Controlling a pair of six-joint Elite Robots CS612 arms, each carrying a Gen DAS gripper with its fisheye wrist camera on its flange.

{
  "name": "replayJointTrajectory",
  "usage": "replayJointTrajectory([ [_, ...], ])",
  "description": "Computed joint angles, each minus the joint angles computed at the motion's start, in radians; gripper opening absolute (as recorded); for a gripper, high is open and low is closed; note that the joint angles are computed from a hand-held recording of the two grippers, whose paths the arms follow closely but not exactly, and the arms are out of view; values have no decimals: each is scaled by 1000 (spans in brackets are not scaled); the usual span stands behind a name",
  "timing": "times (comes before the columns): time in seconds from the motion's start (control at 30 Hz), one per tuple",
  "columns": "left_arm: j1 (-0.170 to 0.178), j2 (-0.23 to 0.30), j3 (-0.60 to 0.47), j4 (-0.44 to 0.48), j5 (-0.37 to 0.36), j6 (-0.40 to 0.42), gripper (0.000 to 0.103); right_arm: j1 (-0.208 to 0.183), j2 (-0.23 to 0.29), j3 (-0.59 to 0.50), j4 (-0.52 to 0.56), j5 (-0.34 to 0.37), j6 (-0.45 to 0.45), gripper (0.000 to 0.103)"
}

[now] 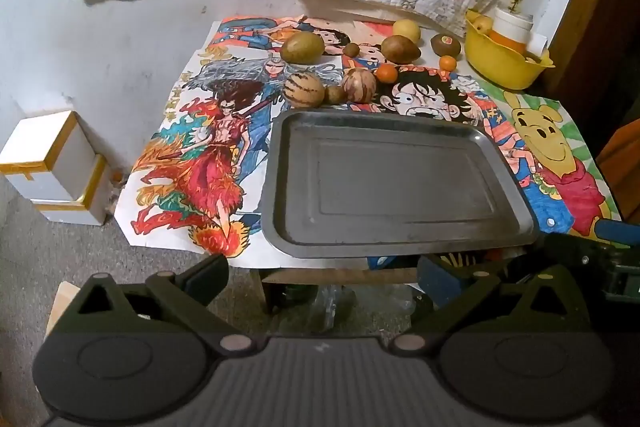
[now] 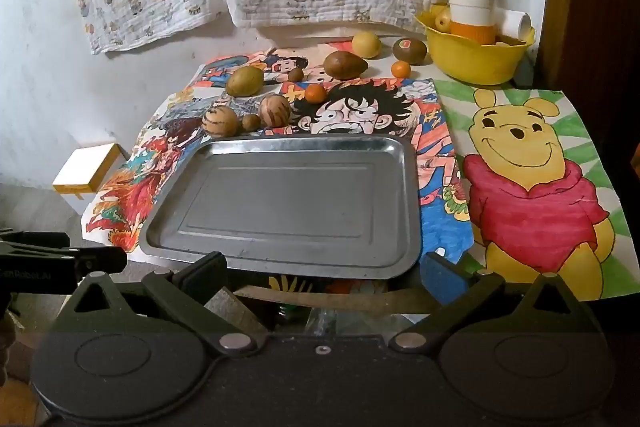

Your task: Organize fruits

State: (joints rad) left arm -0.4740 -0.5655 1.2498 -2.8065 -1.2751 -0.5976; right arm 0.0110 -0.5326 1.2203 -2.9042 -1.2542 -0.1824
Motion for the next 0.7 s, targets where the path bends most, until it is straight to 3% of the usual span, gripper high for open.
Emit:
replayJointTrajectory([
  [0.7,5,11,-13,15,-21,0,102,2,8,-13,13,-4,0,103],
])
